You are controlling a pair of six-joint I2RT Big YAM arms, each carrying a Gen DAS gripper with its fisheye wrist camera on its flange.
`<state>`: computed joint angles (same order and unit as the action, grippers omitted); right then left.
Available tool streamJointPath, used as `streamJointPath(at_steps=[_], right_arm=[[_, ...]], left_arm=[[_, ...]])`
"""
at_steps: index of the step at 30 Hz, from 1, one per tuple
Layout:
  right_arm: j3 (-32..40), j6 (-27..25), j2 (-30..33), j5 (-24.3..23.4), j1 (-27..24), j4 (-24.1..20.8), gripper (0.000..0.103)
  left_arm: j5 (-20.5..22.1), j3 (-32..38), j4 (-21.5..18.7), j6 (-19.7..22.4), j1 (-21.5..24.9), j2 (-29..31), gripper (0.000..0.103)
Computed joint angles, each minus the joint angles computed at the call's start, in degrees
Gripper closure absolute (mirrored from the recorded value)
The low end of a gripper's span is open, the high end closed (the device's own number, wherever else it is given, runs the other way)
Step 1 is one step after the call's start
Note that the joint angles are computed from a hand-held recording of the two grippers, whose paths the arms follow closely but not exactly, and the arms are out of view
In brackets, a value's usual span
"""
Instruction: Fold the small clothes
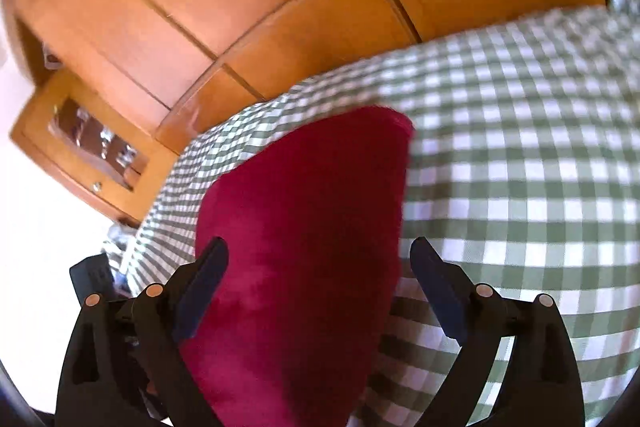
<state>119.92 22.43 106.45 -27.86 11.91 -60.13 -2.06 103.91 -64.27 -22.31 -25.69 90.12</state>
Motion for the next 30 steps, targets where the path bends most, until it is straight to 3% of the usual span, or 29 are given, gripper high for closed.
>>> streamJointPath(at_steps=[2, 6, 9, 11, 14, 15, 16, 17, 18, 21, 27, 30], right_arm=[[0.31, 1.12, 1.53, -2.41, -0.4, -0.55, 0.012], [1.26, 1.79, 4.24, -7.36, -0.22, -1.4, 0.014], [2.63, 0.84, 6.0, -9.69, 0.43, -1.74, 0.022], [3.41, 0.33, 6.75, -9.94, 0.98, -1.88, 0.034], [4.01, -0.51, 6.15, -8.19, 1.84, -2.35, 0.052], [3.31, -1.22, 5.03, -7.06, 2.21, -1.6, 0.054], [2.63, -1.76, 4.09, -6.07, 2.65, -0.63, 0.056], [1.94, -2.29, 3.04, -5.44, 2.88, 0.23, 0.058], [1.11, -2.95, 1.66, -4.39, 3.23, 1.02, 0.058], [-0.97, -3.58, -1.41, -1.53, 3.3, 3.01, 0.059], [-7.05, -3.86, -9.91, 5.93, -0.5, 7.8, 0.059], [-11.7, -1.37, -14.35, 10.43, -3.8, 11.34, 0.059]], left_arm=[[3.83, -0.79, 0.81, -1.25, 1.24, -0.22, 0.038], [6.59, -2.15, 2.32, -1.91, 1.95, -0.66, 0.037], [7.75, -3.55, 3.93, -2.13, 2.23, -1.16, 0.035], [9.78, -4.08, 4.55, -2.33, 2.77, -1.09, 0.034], [12.59, -5.39, 5.72, -3.92, 3.66, -1.33, 0.034], [13.59, -6.05, 6.28, -4.55, 3.92, -1.68, 0.036], [14.86, -6.75, 7.08, -5.05, 4.13, -2.03, 0.044], [17.07, -7.59, 8.58, -5.52, 4.37, -2.47, 0.059], [18.6, -8.25, 9.7, -5.98, 4.47, -2.91, 0.062], [16.3, -6.63, 8.89, -3.66, 2.82, -2.32, 0.067], [16.45, 5.22, 5.45, -0.23, -1.41, 4.84, 0.076], [15.83, 18.55, 2.11, 2.12, -4.98, 13.2, 0.082]])
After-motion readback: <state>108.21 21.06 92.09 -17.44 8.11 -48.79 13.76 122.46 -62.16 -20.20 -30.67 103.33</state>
